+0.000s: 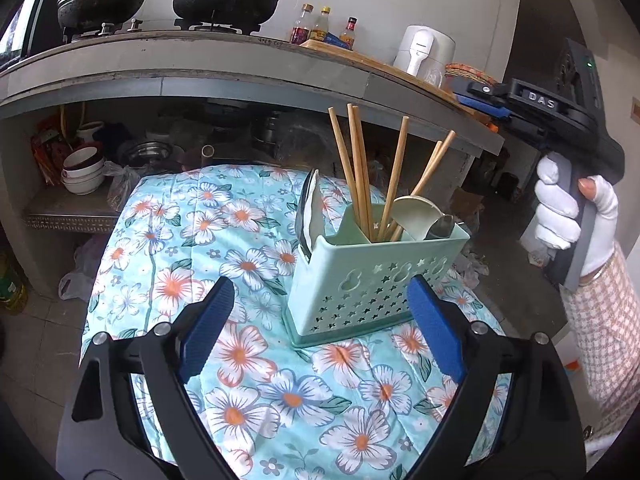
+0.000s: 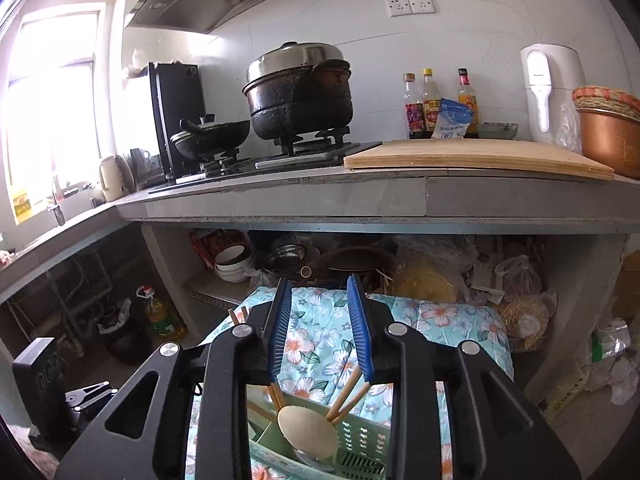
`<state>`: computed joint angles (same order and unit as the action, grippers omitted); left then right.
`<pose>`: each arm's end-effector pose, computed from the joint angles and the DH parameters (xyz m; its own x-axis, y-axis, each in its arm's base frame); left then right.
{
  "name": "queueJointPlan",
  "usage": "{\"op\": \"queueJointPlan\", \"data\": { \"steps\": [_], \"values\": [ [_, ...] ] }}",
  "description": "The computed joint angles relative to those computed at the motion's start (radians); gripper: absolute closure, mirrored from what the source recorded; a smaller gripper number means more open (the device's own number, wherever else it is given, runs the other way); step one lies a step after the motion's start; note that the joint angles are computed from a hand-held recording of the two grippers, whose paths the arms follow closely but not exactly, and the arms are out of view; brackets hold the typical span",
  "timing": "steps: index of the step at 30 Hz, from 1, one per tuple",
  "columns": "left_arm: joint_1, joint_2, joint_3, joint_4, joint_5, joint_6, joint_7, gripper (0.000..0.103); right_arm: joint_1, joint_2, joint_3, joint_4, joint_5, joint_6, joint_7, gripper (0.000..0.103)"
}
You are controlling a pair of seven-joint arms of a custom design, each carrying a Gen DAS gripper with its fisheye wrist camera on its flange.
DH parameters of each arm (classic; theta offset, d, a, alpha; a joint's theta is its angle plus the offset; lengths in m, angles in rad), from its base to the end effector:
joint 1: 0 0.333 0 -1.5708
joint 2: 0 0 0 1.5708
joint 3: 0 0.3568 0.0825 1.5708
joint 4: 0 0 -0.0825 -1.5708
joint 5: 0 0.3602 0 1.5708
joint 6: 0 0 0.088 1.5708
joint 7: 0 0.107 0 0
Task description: Organize utensils
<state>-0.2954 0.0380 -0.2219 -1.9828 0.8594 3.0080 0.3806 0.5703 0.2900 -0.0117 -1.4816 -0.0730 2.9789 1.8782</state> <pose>0.4803 -0.3342 0.5967 -0.2461 -0.9386 0.2419 -0.5601 -0.0659 -0.8258 0.5746 0.3670 0.7043 0.4368 -0.8745 -0.2107 -0.4126 0.0133 -0.9108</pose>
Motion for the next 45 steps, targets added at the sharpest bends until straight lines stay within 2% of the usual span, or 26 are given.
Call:
{"op": "queueJointPlan", "data": {
  "steps": [2,4,5,7,9,10,12,16,18,21,24,28,32,38,42,45],
  "values": [
    [-0.015,-0.002,0.002,0.026,0.094,-0.065,-0.102,0.013,0.017,-0.059,-0.020,-0.092,-0.014,0.035,0.043,0.062],
    [-0.025,-0.005,-0.005,0.047,0.171,-0.135,-0.194,0.011,0.052,-0.118,-0.058,-0.186,-0.083,0.068,0.129,0.047],
    [-0.030,-0.006,-0.011,0.058,0.188,-0.176,-0.221,0.011,0.074,-0.142,-0.085,-0.223,-0.147,0.073,0.196,0.043],
    [-0.042,-0.001,-0.025,0.081,0.185,-0.256,-0.240,0.009,0.125,-0.189,-0.146,-0.290,-0.329,0.065,0.376,0.028],
    [-0.055,0.007,-0.036,0.104,0.162,-0.327,-0.237,0.009,0.158,-0.226,-0.176,-0.335,-0.529,0.015,0.569,0.022],
    [-0.062,0.012,-0.040,0.115,0.154,-0.356,-0.238,0.008,0.161,-0.241,-0.172,-0.354,-0.599,-0.024,0.637,0.018],
    [-0.074,0.022,-0.045,0.132,0.137,-0.391,-0.236,0.008,0.156,-0.260,-0.141,-0.380,-0.648,-0.119,0.677,0.015],
    [-0.114,0.052,-0.056,0.192,0.092,-0.527,-0.200,0.008,0.129,-0.269,-0.072,-0.412,-0.612,-0.259,0.634,0.014],
    [-0.145,0.068,-0.060,0.226,0.105,-0.628,-0.214,0.008,0.108,-0.270,-0.043,-0.422,-0.566,-0.284,0.593,0.014],
    [-0.180,0.087,-0.064,0.266,0.097,-0.732,-0.217,0.008,0.074,-0.274,-0.004,-0.429,-0.552,-0.308,0.584,0.014],
    [-0.206,0.098,-0.066,0.291,0.079,-0.792,-0.239,0.008,0.037,-0.281,0.031,-0.437,-0.527,-0.296,0.559,0.014],
    [-0.247,0.116,-0.072,0.327,0.085,-0.884,-0.246,0.008,-0.012,-0.312,0.078,-0.473,-0.544,-0.289,0.589,0.013],
    [-0.276,0.131,-0.076,0.359,0.082,-0.916,-0.222,0.008,-0.063,-0.354,0.126,-0.512,-0.563,-0.301,0.641,0.013],
    [-0.313,0.130,-0.085,0.372,0.095,-0.883,-0.194,0.008,-0.153,-0.462,0.213,-0.595,-0.632,-0.346,0.776,0.013],
    [-0.336,0.120,-0.093,0.371,0.108,-0.882,-0.199,0.008,-0.198,-0.516,0.246,-0.644,-0.593,-0.334,0.774,0.011],
    [-0.352,0.111,-0.097,0.366,0.137,-0.910,-0.198,0.008,-0.247,-0.524,0.293,-0.648,-0.624,-0.352,0.798,0.011]
  ]
}}
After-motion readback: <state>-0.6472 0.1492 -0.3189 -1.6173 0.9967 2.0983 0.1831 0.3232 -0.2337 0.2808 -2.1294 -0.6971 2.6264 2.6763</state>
